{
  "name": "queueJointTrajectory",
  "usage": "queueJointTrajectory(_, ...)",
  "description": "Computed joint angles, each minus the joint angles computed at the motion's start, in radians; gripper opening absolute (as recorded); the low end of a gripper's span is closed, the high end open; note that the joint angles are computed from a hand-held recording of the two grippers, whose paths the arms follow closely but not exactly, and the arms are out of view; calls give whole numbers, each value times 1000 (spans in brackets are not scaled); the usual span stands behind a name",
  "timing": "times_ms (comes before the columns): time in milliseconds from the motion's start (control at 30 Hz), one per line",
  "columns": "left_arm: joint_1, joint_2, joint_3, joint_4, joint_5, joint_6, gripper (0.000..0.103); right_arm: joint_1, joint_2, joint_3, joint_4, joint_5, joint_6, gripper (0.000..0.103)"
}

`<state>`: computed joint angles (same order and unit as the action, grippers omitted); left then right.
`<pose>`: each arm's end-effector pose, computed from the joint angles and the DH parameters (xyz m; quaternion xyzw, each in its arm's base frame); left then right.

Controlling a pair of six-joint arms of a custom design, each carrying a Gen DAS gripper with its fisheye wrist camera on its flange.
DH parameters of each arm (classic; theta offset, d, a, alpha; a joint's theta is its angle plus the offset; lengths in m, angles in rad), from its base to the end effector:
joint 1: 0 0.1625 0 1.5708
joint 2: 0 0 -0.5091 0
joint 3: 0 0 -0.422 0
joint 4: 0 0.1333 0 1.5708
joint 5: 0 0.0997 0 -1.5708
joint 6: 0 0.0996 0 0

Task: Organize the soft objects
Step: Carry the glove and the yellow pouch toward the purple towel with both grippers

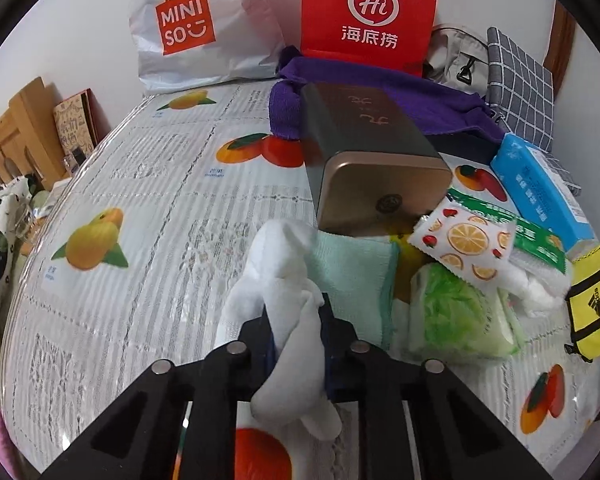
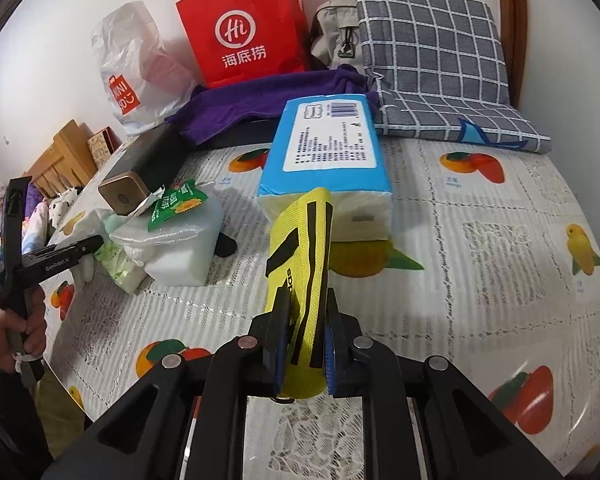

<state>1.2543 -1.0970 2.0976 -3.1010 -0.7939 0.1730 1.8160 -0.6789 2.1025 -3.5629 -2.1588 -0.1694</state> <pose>0.0119 -0.6163 0.2494 0.1203 0.8906 -0.2678 0.3472 0.2181 -0.5502 0.0486 0.1096 -0.9157 0.2788 0.2678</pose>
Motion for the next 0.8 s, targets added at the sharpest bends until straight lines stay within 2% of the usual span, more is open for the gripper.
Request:
queueJointTrajectory(433, -69, -97, 64, -29, 15, -10, 13, 32, -36, 26, -40, -14, 9, 11)
queueJointTrajectory(667, -103, -121, 49, -23, 15, -6, 13, 63, -49, -5, -31, -35, -10, 10)
queueJointTrajectory(800, -124, -108, 23, -22, 47, 14, 13, 75, -53, -36, -30, -39, -30, 10)
